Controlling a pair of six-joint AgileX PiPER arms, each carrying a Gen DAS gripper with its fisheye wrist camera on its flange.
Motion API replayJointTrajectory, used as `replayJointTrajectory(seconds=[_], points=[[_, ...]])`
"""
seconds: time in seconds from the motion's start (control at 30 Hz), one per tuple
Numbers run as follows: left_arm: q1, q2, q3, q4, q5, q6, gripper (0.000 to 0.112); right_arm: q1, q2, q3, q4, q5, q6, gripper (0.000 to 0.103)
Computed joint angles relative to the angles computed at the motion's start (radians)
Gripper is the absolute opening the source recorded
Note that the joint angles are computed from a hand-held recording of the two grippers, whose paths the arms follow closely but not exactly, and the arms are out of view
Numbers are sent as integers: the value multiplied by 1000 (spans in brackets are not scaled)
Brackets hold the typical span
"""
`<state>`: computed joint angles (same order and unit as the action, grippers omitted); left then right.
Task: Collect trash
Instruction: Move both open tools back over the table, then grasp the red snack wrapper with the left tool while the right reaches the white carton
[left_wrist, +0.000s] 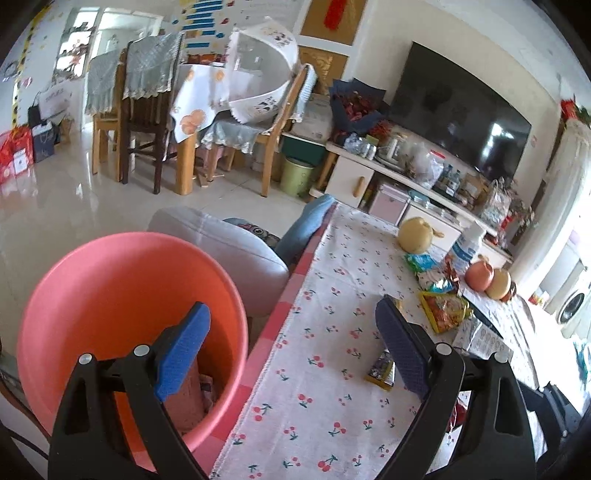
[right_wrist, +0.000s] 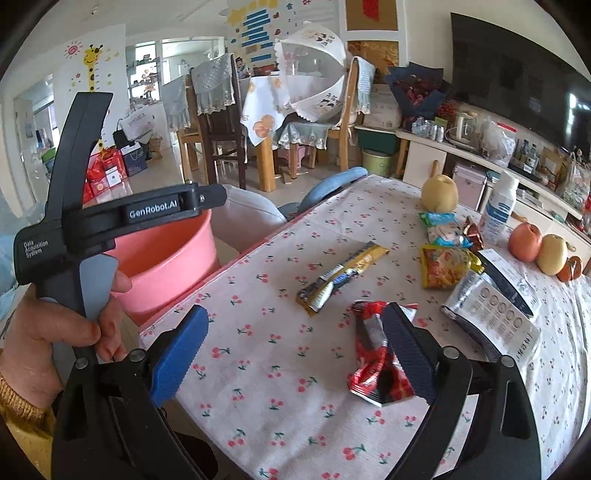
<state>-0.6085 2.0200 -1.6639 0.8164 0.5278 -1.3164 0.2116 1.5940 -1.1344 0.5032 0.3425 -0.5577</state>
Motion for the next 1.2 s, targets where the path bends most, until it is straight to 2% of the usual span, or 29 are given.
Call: replayJointTrajectory(seconds=[0.5, 0.87, 1.2], points=[[-75, 124, -221, -93, 137, 200, 92, -125, -49, 60, 200, 30, -199, 95], [-130, 263, -461, -191, 266, 405, 92, -251, -60, 70, 346, 101, -352, 95], [-163, 387, -687, -308, 374, 559, 92, -395, -40, 39, 417, 179, -439, 95]])
